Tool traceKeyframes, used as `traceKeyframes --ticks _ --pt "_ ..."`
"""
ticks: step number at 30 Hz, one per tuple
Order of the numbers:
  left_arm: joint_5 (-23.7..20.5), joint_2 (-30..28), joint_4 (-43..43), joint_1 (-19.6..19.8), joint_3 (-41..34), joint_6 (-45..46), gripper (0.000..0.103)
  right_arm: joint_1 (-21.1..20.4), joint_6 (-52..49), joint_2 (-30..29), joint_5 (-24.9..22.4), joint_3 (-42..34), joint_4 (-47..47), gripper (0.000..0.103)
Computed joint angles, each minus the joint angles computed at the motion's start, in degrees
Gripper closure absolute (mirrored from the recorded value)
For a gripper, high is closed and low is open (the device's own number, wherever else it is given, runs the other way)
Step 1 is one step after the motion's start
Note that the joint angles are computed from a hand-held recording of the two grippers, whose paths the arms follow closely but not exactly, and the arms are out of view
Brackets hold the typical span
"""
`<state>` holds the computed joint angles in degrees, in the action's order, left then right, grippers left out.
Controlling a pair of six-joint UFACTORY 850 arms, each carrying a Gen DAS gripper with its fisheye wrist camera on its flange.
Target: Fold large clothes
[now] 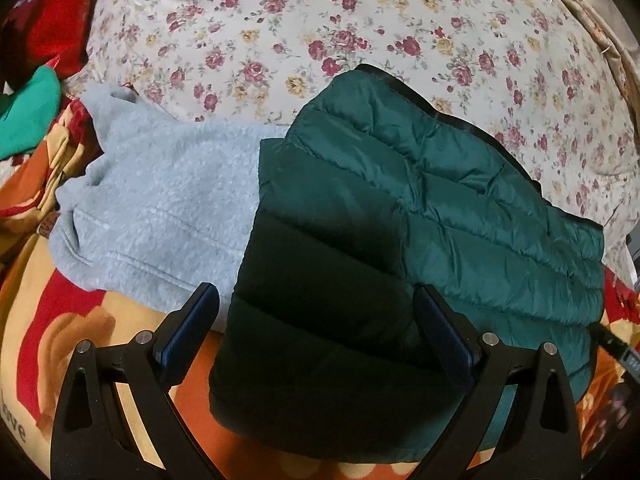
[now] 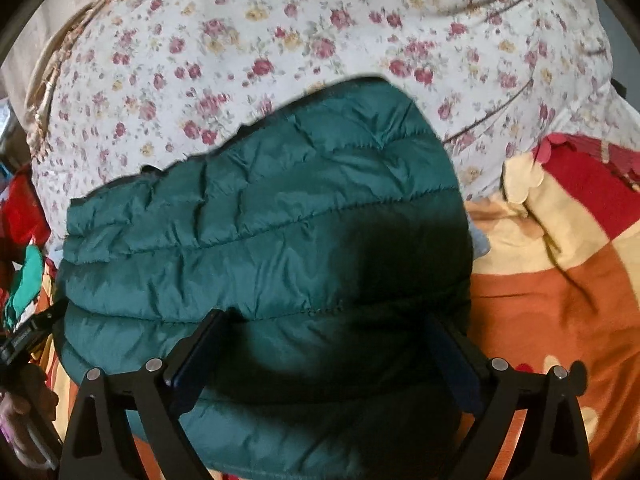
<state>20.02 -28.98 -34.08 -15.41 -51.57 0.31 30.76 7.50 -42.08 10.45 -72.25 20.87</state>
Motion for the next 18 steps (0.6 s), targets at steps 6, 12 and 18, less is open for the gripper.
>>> traceKeyframes --ticks 6,12,18 --pt "-0.1 -0.2 2.9 0.4 0.0 -3.0 0.005 0.1 0.8 1.5 1.7 1.1 -0.4 0.006" --pt "-0.4 -0.9 6.4 0.8 -0.7 -6.2 0.004 0.2 -6.4 -0.1 0.6 -0.8 6.6 0.006" --pt "-0.6 -1.8 12.5 1.7 -1.5 -11.7 0.002 0.2 -12.3 -1.7 0.3 -2.5 11.9 0.001"
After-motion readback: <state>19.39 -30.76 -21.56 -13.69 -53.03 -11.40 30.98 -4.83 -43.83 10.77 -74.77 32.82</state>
